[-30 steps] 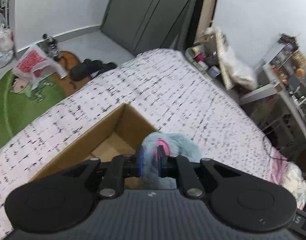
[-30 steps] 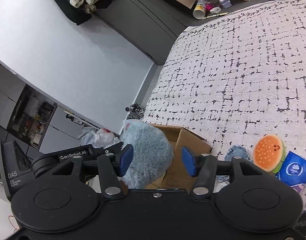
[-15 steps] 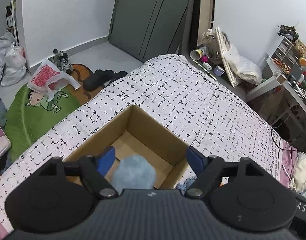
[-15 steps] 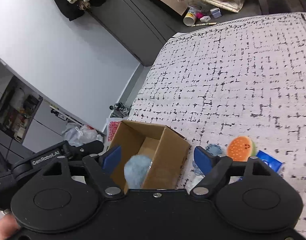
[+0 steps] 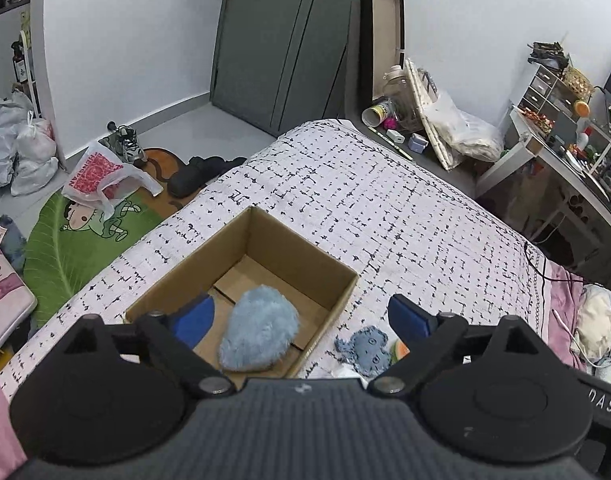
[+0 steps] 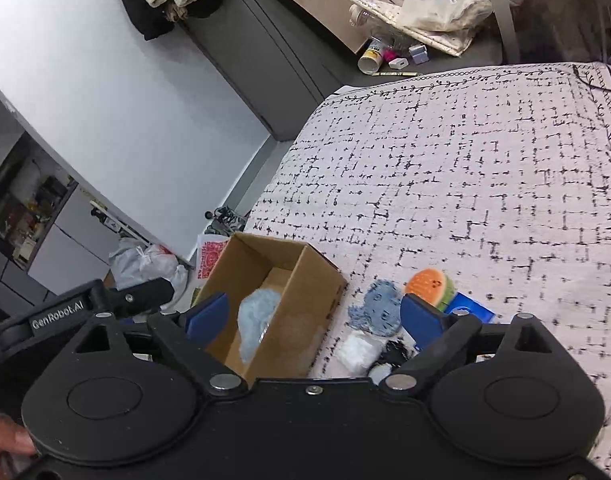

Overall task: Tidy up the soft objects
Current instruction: 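Withdraw both grippers from the box back toward the remaining items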

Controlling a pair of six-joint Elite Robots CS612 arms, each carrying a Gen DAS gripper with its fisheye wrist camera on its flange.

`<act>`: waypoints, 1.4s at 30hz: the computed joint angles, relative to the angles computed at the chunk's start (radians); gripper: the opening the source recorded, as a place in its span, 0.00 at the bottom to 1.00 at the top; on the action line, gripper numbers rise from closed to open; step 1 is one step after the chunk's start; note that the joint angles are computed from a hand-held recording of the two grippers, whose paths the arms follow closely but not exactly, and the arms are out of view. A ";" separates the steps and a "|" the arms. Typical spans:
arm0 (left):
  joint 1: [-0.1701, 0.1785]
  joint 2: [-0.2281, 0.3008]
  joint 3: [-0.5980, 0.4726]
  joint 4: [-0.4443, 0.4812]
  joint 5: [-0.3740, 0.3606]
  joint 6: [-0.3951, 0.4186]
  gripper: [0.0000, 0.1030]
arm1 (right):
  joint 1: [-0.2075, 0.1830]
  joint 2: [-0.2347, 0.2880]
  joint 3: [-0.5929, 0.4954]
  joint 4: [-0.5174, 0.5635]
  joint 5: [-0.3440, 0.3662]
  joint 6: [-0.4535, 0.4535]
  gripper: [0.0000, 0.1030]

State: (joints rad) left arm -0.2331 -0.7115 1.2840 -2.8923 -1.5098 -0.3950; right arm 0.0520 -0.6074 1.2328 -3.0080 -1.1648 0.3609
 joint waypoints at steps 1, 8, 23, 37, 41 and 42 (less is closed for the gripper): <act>-0.002 -0.005 0.008 -0.005 0.000 0.002 0.92 | -0.002 -0.005 0.007 -0.001 0.001 -0.007 0.90; -0.016 -0.040 0.063 -0.043 0.003 0.012 0.99 | -0.016 -0.047 0.070 -0.033 0.010 -0.066 1.00; -0.043 -0.089 0.156 -0.118 0.025 0.026 1.00 | -0.066 -0.106 0.213 -0.140 0.004 -0.029 1.00; -0.067 -0.129 0.227 -0.124 0.059 0.036 0.99 | -0.082 -0.133 0.287 -0.184 0.039 -0.073 1.00; -0.072 -0.137 0.240 -0.115 0.057 0.034 0.99 | -0.085 -0.138 0.302 -0.186 0.036 -0.077 1.00; -0.073 -0.139 0.244 -0.114 0.059 0.034 0.99 | -0.085 -0.139 0.306 -0.188 0.036 -0.078 1.00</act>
State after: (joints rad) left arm -0.3065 -0.8502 1.5276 -3.0060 -1.4511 -0.3614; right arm -0.0334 -0.7468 1.5386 -3.1958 -1.1285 0.2828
